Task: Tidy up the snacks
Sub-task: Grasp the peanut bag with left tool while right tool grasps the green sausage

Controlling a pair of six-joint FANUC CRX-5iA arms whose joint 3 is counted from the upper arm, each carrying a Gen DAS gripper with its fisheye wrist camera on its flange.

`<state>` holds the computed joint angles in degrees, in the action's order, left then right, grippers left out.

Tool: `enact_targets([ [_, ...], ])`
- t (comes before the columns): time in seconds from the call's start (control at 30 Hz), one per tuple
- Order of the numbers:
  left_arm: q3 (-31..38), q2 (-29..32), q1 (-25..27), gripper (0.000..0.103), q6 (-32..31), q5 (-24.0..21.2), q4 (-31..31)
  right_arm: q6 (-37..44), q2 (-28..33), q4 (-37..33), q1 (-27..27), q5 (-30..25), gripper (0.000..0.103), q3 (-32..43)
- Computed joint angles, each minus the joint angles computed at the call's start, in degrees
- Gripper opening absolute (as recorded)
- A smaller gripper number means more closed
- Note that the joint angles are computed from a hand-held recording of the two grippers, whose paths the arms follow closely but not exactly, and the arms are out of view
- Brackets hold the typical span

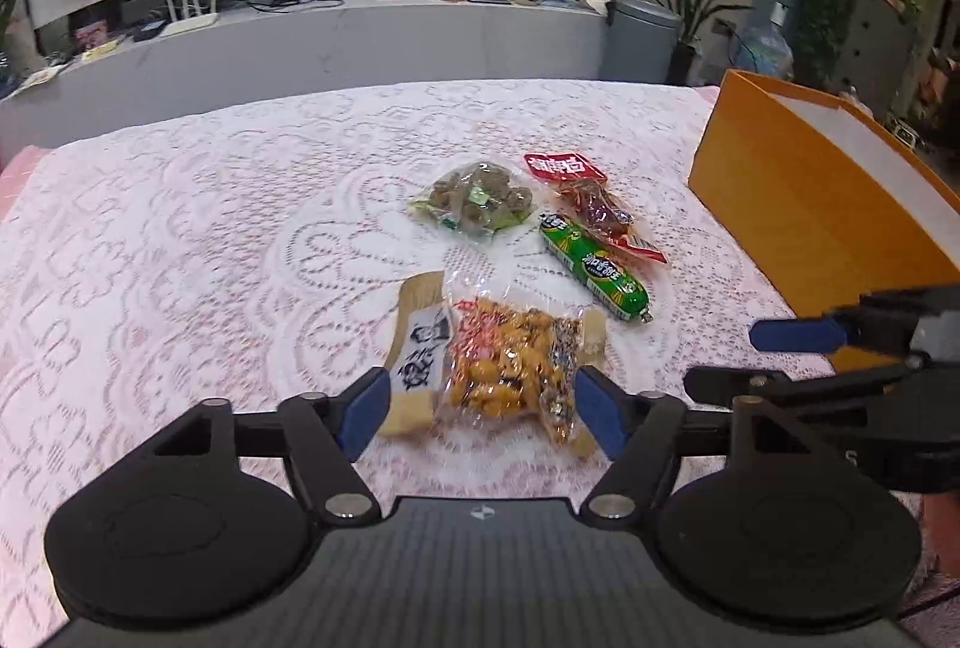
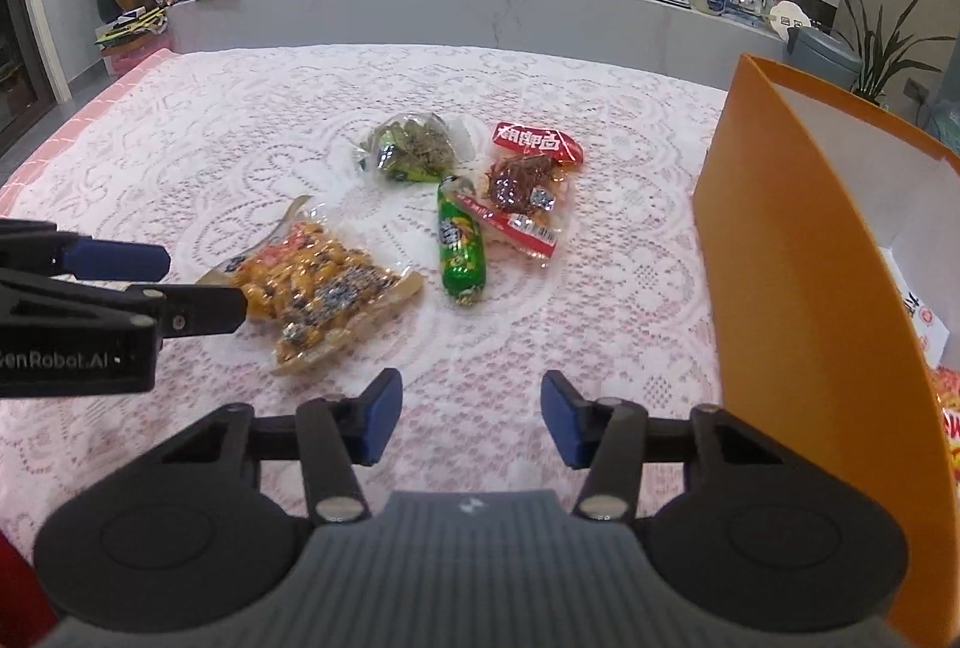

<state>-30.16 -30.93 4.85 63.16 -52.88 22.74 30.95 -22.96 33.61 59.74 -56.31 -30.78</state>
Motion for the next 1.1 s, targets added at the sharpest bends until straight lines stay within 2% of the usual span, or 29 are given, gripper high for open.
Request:
enact_targets([
  [0.13,0.5,2.3,-0.2,0.084,2.8,0.7,1.5,1.5,1.6,2.4,-2.1,2.5,0.05,-0.1],
  [0.2,0.6,3.3,0.0,0.084,2.4,0.6,3.0,2.5,2.4,3.1,-3.2,4.0,0.044,-0.1],
  [0.37,2.2,4.1,-0.8,0.084,-0.8,-0.9,1.1,5.5,4.0,1.8,-6.2,8.2,0.044,1.0],
  [0.5,3.8,3.8,-0.2,0.081,4.3,-4.9,-1.4,9.2,5.5,-0.9,-8.1,10.4,0.044,2.6],
  [0.67,1.6,2.9,2.5,0.078,10.4,-9.1,4.2,12.5,7.7,-5.1,-9.7,11.7,0.041,4.7],
  [0.8,1.0,3.7,2.7,0.078,14.7,-9.0,5.3,13.8,9.5,-7.2,-10.9,12.4,0.04,6.0],
  [0.9,0.0,4.1,3.1,0.078,16.3,-7.7,7.4,14.7,9.6,-7.7,-11.4,13.7,0.028,5.8],
  [0.93,-0.4,4.2,3.3,0.078,16.5,-7.1,8.1,16.1,9.4,-9.1,-11.6,14.0,0.02,6.0],
  [1.1,-1.2,5.2,3.1,0.077,18.9,-4.2,10.2,18.2,7.7,-11.0,-10.9,14.7,0.02,5.0],
])
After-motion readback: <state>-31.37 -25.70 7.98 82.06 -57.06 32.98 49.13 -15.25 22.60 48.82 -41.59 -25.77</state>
